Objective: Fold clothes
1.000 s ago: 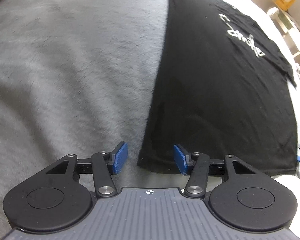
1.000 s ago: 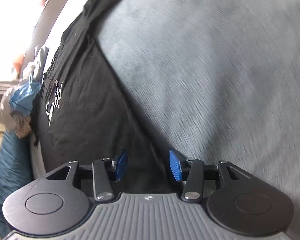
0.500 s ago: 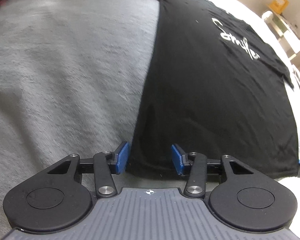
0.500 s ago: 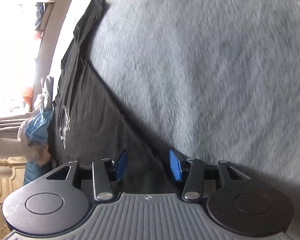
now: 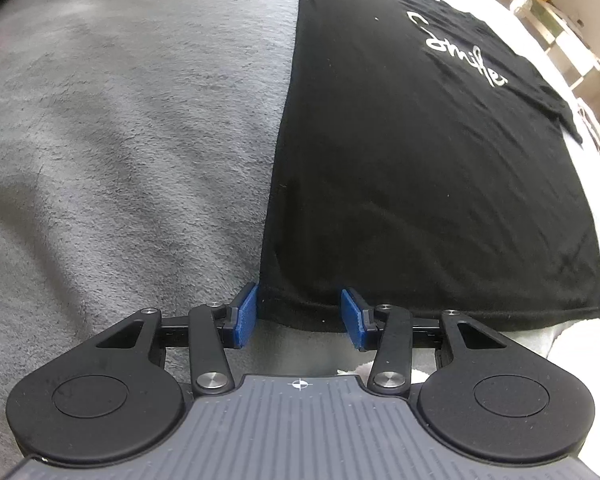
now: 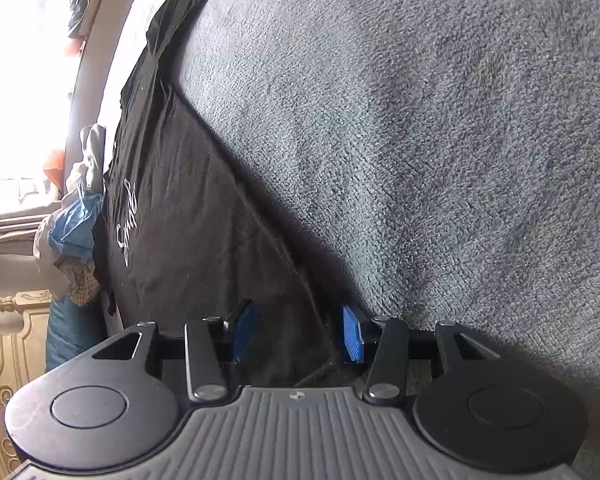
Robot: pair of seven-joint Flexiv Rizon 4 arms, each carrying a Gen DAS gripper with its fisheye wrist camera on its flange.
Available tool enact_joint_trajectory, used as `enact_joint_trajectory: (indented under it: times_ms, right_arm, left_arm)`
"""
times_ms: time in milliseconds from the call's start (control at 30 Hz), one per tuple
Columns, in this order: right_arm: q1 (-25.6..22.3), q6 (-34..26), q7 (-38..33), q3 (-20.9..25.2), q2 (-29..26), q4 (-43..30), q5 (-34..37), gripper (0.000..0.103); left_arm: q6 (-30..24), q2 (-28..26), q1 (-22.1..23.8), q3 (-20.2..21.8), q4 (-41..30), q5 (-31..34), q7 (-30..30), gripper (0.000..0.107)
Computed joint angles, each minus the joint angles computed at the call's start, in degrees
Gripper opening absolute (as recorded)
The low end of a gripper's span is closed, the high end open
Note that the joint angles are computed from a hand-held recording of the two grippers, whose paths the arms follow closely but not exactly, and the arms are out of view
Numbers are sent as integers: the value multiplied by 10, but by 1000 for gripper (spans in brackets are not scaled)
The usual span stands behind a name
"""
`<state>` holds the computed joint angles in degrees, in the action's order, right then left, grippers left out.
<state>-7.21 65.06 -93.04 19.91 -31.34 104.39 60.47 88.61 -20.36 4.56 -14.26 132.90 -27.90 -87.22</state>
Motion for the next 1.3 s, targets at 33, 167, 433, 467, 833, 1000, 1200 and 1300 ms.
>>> enact_joint_trajectory:
  times_ms: [33, 167, 433, 467, 833, 1000, 1200, 1300]
  right_arm:
    - [0, -1, 0, 0, 1, 0, -1, 48]
    - [-1, -10, -5, 0, 2, 1, -5, 48]
    - [11, -25, -10, 0, 1, 1, -16, 48]
    - [13, -29, -11, -1, 2, 3, -22, 47]
    - [82, 18, 77, -33, 25, 45, -149, 5]
    - [65, 21, 82, -10, 51, 59, -180, 3]
    - [49, -27, 81, -7, 75, 65, -160, 3]
    - [60, -44, 84, -17, 80, 67, -166, 3]
  left_arm:
    - [5, -1, 10, -12, 3, -7, 4, 44]
    - [21, -4, 53, -61, 16, -28, 12, 42]
    - [0, -6, 24, -18, 1, -11, -18, 29]
    - [-1, -7, 20, -13, 0, -11, -21, 26]
    - [-30, -4, -96, 130, -32, 85, -102, 3]
    - [-3, 38, -5, 23, 15, 11, -67, 2]
    - [-33, 64, 0, 22, 20, -48, -23, 2]
    - [-69, 51, -43, 80, -4, -4, -51, 2]
